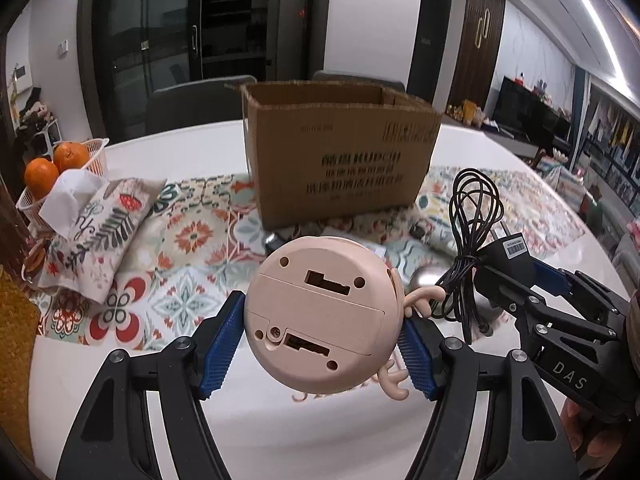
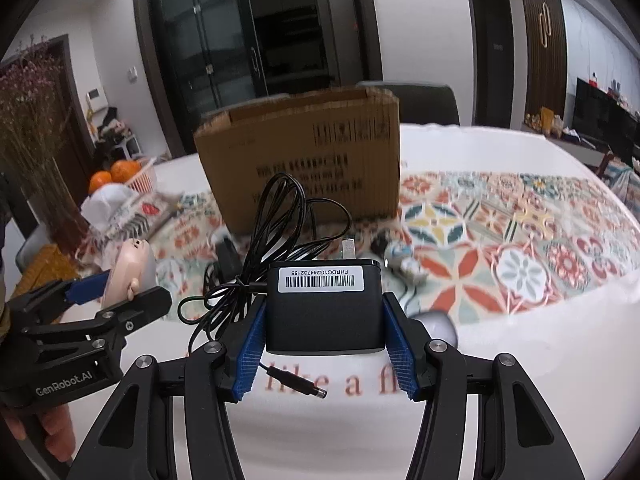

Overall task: Organize rigid objects
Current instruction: 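Close the left tool on the pink device while the right tool grasps the black charger, then carry both held items over the cardboard box and open both tools to drop them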

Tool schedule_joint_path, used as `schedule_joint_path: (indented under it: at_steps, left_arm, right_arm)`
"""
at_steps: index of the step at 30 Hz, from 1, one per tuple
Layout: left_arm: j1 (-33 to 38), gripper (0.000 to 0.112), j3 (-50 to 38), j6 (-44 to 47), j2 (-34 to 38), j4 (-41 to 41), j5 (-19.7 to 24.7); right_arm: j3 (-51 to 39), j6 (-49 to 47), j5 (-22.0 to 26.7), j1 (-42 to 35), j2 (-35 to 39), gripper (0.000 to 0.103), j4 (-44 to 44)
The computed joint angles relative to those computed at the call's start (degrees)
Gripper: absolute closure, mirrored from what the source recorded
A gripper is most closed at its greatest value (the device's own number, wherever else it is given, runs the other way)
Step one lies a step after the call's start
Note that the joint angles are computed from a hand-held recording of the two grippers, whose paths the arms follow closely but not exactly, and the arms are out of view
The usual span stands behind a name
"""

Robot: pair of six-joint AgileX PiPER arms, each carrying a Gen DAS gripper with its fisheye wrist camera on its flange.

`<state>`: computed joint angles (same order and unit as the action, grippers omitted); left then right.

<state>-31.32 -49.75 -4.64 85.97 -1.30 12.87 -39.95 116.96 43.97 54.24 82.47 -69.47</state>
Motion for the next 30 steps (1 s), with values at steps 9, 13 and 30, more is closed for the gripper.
schedule_joint_path:
  at_steps: [9,13,30]
  left_arm:
    - [-0.65,0.041,-6.27,-8.07,0.88,6.45,1.58]
    - [-0.88,0.041,-9.95,-10.59,1.52,9.24,2.51]
    - [1.35,0.041,-29.15,-1.59,10.41,2.54,11.25]
  right_arm:
    - [-2.57,-3.78,1.90,-2.73,-2.33,0.047,-3.63]
    - [-3.98,-5.67,0.90,-5.10,-3.16,0.047,-4.84]
    - [-14.56,-17.80,-2.69,-14.15,-1.57,0.047,-5.02]
